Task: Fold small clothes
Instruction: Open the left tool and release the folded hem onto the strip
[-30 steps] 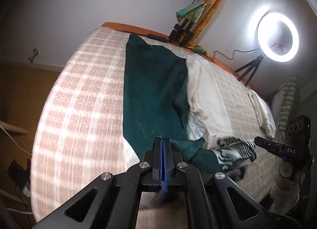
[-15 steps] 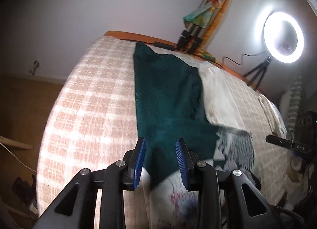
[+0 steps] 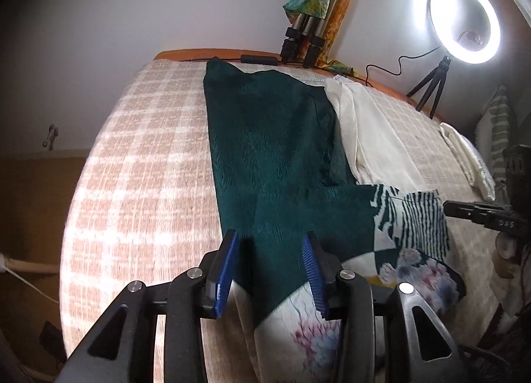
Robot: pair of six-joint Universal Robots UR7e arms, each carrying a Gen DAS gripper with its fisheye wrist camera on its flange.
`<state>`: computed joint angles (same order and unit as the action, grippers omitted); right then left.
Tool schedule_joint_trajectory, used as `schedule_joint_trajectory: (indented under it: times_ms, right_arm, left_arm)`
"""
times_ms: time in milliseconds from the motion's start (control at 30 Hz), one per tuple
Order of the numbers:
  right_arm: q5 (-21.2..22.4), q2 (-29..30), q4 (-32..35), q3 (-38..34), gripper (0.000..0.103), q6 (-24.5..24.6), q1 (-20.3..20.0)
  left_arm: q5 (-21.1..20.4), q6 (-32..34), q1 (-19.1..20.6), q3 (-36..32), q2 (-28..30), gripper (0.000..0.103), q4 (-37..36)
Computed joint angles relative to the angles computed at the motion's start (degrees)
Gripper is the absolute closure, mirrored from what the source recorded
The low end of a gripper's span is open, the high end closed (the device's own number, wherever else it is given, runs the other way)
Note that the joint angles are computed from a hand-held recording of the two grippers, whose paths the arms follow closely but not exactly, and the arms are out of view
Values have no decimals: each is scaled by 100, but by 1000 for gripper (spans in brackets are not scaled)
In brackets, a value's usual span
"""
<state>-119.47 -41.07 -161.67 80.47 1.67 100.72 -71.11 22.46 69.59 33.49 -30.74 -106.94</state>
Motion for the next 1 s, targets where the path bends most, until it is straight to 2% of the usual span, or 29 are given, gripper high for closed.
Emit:
schedule_joint_trajectory:
  times_ms: [33,67,200,300,400,467,567,633,667,700,733,1000]
  right_arm:
    - [0,21,-54,-22,58,-18,-7]
    - [-8,58,-156,-45,55,-46,-2]
    - [50,156,-237,-169,55,-309,28]
    - [1,229,-138,-284,55,-321,29]
    - [-119,269,-99,-330,62,-336,32]
    - [-171,293,-81,-360,74,-356,35]
    - [-322,351,-80,-416,87,-470,79]
    - [-402,379,-111,-438,92,-575,112]
    - [-428,387,-126,-443,95,-619,127]
    - [-475,400,-156,-448,95,-667,147]
    - [-522,409,-178,-448,97,-710,164]
    - [-791,516,-571,-470,99,-1189,300]
  left_arm:
    - [62,16,-5,-24,46,61,-70]
    - [45,-7,6,-140,129,61,-45]
    - [11,-64,36,-472,348,71,140]
    - [38,-32,28,-468,380,74,58]
    - [83,25,2,-301,316,73,-158]
    - [102,105,-19,-218,287,72,-242]
    - [192,307,-51,39,191,75,-492]
    - [231,427,-68,156,148,89,-568]
    - [251,482,-76,231,117,92,-630]
    - [272,524,-81,290,94,100,-672]
    - [257,523,-78,317,78,103,-687]
    - [140,573,-52,618,-165,103,-1152]
